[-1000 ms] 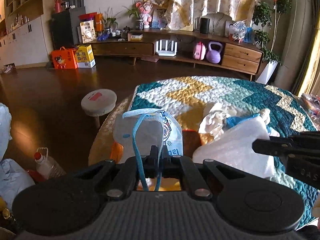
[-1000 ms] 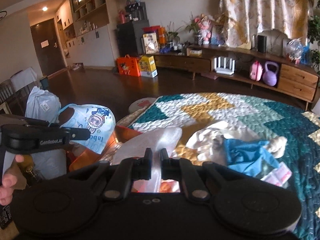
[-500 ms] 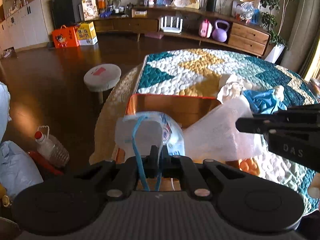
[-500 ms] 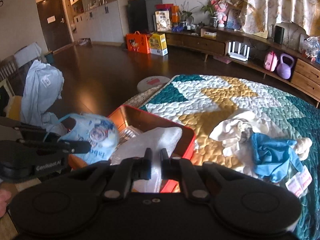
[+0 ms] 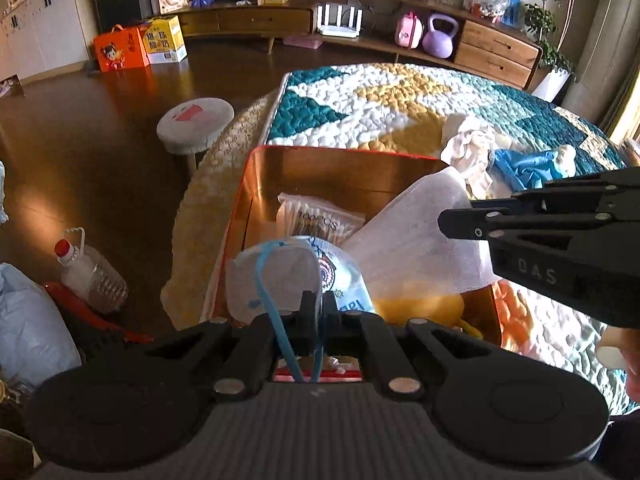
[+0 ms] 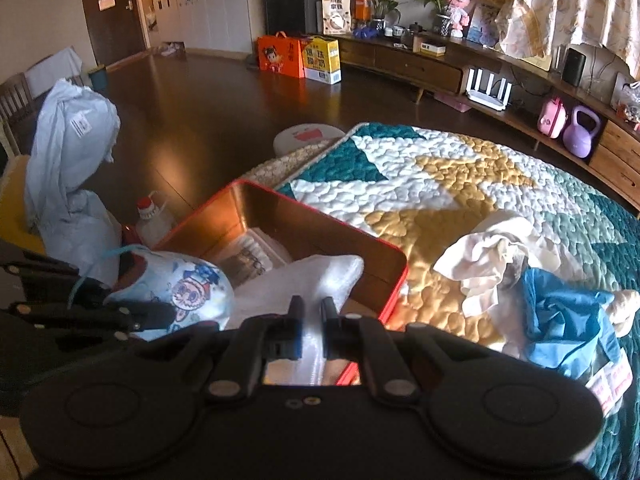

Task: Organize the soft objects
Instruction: 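Carry the bib and mask sheet into the red tin and open both tools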

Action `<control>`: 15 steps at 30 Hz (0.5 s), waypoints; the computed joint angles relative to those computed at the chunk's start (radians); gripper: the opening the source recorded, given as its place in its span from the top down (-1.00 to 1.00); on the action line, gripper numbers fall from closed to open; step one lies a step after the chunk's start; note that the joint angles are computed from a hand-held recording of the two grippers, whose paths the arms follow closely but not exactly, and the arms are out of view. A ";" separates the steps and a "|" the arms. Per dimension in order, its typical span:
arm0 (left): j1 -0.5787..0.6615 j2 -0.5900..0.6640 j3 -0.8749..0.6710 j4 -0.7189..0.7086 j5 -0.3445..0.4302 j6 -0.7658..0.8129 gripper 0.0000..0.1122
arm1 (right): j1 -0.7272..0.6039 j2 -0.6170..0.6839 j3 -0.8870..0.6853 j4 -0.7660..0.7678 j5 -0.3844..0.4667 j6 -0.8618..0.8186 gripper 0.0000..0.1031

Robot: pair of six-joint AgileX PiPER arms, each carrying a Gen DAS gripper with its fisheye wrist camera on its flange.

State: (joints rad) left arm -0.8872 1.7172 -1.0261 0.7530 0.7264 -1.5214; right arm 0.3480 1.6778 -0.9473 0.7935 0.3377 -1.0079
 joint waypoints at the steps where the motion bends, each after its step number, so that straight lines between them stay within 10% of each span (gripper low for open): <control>1: 0.004 0.005 0.002 -0.004 -0.009 0.003 0.94 | 0.002 0.009 -0.004 -0.017 -0.006 0.012 0.85; 15: 0.053 0.065 0.010 -0.069 -0.082 0.054 0.94 | 0.030 0.062 -0.019 -0.160 -0.041 0.095 0.65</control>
